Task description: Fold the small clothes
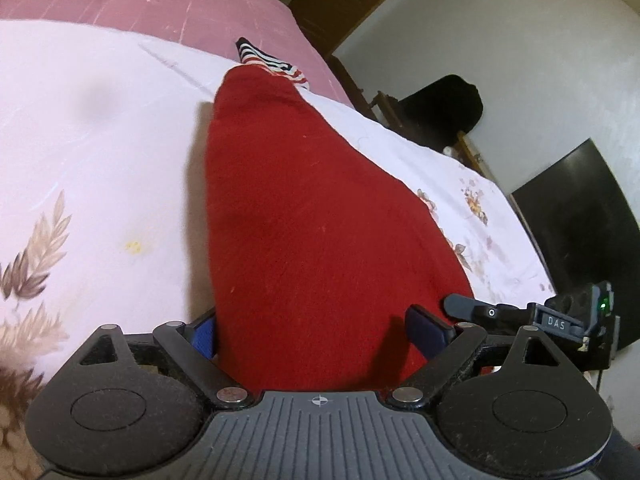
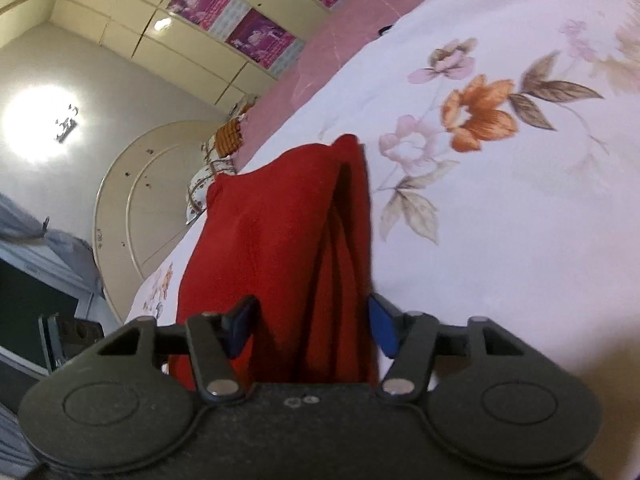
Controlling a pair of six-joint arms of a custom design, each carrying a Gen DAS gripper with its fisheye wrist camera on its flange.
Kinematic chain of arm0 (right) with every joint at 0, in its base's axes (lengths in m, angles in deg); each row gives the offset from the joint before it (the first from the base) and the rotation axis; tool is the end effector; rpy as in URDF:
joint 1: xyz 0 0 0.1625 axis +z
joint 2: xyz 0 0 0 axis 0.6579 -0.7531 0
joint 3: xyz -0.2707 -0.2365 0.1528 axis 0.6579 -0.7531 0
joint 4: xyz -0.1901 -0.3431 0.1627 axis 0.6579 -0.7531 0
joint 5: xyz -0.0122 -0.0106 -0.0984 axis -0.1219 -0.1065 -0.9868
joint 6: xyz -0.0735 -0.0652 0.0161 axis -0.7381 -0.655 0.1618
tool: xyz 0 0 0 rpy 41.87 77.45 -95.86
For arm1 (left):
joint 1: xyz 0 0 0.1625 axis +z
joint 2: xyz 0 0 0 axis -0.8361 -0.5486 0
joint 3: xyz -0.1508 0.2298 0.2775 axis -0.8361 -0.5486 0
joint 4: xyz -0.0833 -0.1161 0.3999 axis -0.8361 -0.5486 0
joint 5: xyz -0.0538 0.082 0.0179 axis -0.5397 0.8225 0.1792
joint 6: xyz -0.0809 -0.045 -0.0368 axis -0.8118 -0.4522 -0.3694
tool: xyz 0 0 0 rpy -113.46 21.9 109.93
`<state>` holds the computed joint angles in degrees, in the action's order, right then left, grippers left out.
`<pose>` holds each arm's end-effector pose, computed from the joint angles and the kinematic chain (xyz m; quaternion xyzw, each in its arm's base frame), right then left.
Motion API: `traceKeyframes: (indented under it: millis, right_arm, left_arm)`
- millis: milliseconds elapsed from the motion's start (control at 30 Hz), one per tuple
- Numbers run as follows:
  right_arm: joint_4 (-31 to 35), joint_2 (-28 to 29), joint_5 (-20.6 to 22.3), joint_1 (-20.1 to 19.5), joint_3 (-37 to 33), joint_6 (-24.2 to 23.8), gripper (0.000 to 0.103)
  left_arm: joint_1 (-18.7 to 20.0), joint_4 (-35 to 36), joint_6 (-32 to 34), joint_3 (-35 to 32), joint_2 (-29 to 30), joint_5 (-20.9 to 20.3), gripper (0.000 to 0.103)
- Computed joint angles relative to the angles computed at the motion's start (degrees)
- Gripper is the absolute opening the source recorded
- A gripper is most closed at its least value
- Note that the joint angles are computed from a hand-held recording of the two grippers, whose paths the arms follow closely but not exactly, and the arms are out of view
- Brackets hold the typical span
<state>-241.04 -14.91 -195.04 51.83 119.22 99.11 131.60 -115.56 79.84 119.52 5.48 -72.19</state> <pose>0.1330 -0.5036 0.0341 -0.1744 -0.8595 0.4794 0.0337 -0.0763 -0.7650 0.1274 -0.3400 -0.9397 0.0108 0.0362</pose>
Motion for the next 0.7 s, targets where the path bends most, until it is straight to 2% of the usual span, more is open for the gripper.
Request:
traceKeyframes:
  millis: [200, 267, 300, 367, 433, 467, 533, 633, 700]
  right_arm:
    - [1.2, -0.4, 1.7, -0.3, -0.3, -2.6, 0.058]
    - [-0.5, -0.2, 2.8, -0.9, 0.6, -2.9, 0.053]
    - [-1.4, 0.0, 2.8, -1.1, 0.8, -3.2, 0.051]
    - [-1.3, 0.7, 0.2, 0.1, -0.2, -4.7, 0.046]
    - [0.0, 1.9, -5.0, 2.4, -2.4, -6.5, 0.045]
    - [1.3, 2.4, -8.2, 3.8, -3.7, -7.4, 0.045]
    - [3.3, 2.8, -11.9, 5.5, -5.3, -8.2, 0.043]
    - [3.8, 3.0, -13.8, 6.8, -5.8, -8.3, 0.041]
    - [3.4, 2.8, -13.6, 7.2, -5.5, -7.7, 0.04]
  left_arm:
    - [-0.3, -0.7, 0.6, -0.2, 0.7, -0.9, 0.091]
    - [-0.2, -1.2, 1.6, 0.0, 0.5, -0.2, 0.08]
    - [-0.5, -1.9, 1.9, 0.4, 0.5, 0.5, 0.079]
    - [-1.7, -4.8, 3.7, 2.9, -0.5, 3.6, 0.074]
    - [-3.1, -8.8, 6.7, 6.3, -2.0, 7.0, 0.071]
    - [-3.4, -9.8, 6.8, 7.2, -2.3, 7.4, 0.068]
    - [-3.9, -11.8, 7.7, 8.8, -3.3, 7.9, 0.062]
    - [-4.3, -12.1, 8.5, 9.5, -4.2, 8.1, 0.054]
    - [-4.4, -11.1, 8.1, 8.8, -4.4, 7.7, 0.05]
